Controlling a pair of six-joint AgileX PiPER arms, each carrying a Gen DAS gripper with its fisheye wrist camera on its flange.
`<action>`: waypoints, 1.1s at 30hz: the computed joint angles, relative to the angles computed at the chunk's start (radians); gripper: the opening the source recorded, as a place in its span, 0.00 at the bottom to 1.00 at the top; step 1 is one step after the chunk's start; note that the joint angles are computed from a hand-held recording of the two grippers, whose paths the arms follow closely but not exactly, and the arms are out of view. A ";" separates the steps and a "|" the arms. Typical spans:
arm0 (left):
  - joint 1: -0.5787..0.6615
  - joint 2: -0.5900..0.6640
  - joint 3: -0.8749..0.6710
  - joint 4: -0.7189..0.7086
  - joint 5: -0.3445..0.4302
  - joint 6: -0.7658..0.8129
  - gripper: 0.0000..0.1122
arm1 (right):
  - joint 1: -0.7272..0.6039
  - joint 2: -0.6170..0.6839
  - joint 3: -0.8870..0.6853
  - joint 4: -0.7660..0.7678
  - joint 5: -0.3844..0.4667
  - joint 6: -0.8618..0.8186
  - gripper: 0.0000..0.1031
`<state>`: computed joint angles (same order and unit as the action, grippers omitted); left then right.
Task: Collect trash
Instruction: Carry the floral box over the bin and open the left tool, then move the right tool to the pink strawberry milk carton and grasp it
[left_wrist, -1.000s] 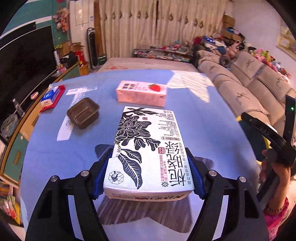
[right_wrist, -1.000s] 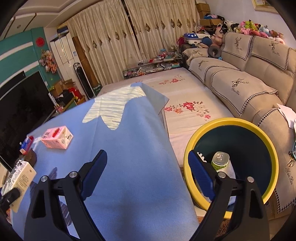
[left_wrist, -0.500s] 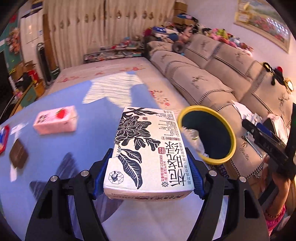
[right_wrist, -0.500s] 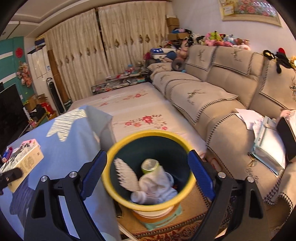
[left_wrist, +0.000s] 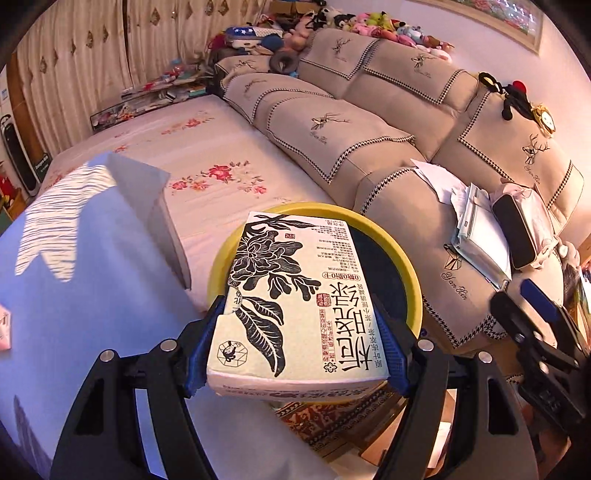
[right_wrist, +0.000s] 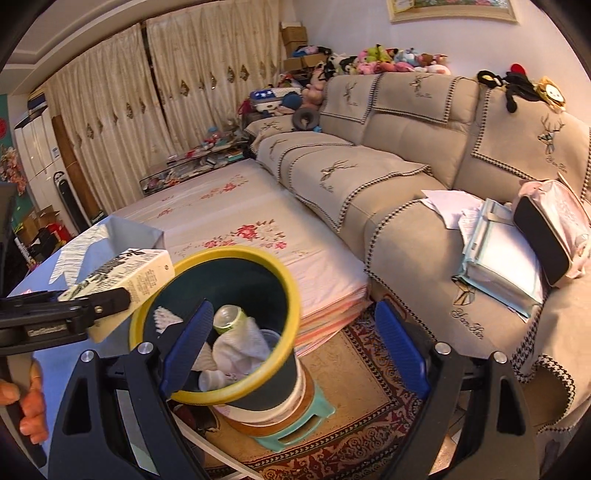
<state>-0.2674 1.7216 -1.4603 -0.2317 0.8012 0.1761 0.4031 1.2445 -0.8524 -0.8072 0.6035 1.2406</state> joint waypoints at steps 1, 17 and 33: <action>-0.010 0.028 -0.021 -0.002 -0.004 -0.014 0.66 | -0.007 -0.013 0.006 -0.001 0.007 0.001 0.82; 0.443 -0.350 0.302 -0.430 -0.032 0.510 0.83 | 0.088 0.049 -0.059 0.050 0.020 -0.041 0.82; 1.491 -0.187 0.275 -0.882 0.022 1.282 0.86 | 0.350 0.543 -0.741 0.393 0.075 -0.510 0.82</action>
<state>1.2231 1.5346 -1.1848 -1.1141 0.8229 1.4583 0.7526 1.7874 -1.5930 -0.4143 0.6780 0.7308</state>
